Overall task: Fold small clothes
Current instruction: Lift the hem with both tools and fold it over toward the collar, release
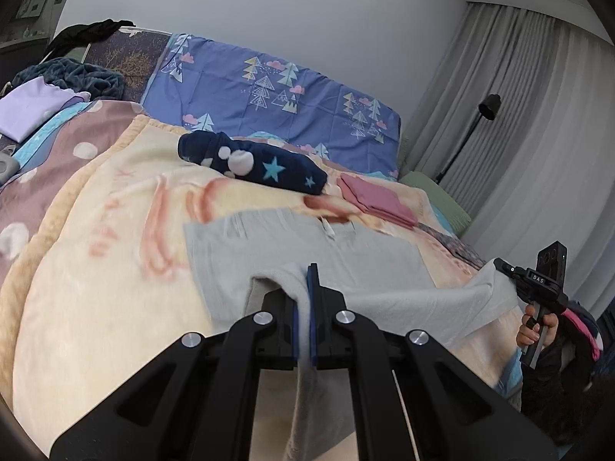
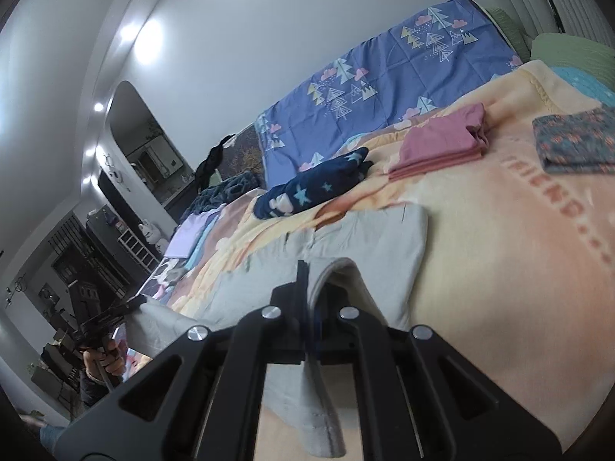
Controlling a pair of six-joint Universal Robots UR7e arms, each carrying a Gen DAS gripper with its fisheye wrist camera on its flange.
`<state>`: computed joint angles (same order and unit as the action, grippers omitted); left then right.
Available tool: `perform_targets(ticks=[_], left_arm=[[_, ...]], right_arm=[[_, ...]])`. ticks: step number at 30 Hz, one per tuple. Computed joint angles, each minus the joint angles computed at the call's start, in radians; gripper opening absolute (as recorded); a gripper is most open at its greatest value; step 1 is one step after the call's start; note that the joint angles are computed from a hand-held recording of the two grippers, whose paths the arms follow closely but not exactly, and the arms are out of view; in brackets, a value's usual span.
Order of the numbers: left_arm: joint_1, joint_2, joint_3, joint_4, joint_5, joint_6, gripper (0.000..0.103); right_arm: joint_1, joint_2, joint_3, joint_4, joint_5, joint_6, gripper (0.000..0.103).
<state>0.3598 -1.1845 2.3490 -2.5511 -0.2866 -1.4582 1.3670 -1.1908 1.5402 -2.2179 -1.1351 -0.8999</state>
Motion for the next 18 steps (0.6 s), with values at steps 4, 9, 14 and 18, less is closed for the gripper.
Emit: perform_targets(ticks=[4,9,14,18], left_arm=[[0.164,0.066,-0.024,-0.333,-0.035,0.257,0.003],[0.338,0.141,-0.059,-0.524,-0.160,0.375,0.003],[0.349,0.144,-0.020,-0.619,-0.202,0.416,0.009],[0.283,0.106,0.026,-0.545,-0.194,0.353,0.023]], right_arm=[[0.042,0.163,-0.122,-0.076,-0.085,0.133,0.002],[0.051,0.331,-0.253,-0.085,-0.218,0.253,0.003],[0.038,0.350,-0.279,-0.045,-0.220,0.238,0.007],[0.037,0.293,-0.229,-0.026,-0.234,0.138,0.009]])
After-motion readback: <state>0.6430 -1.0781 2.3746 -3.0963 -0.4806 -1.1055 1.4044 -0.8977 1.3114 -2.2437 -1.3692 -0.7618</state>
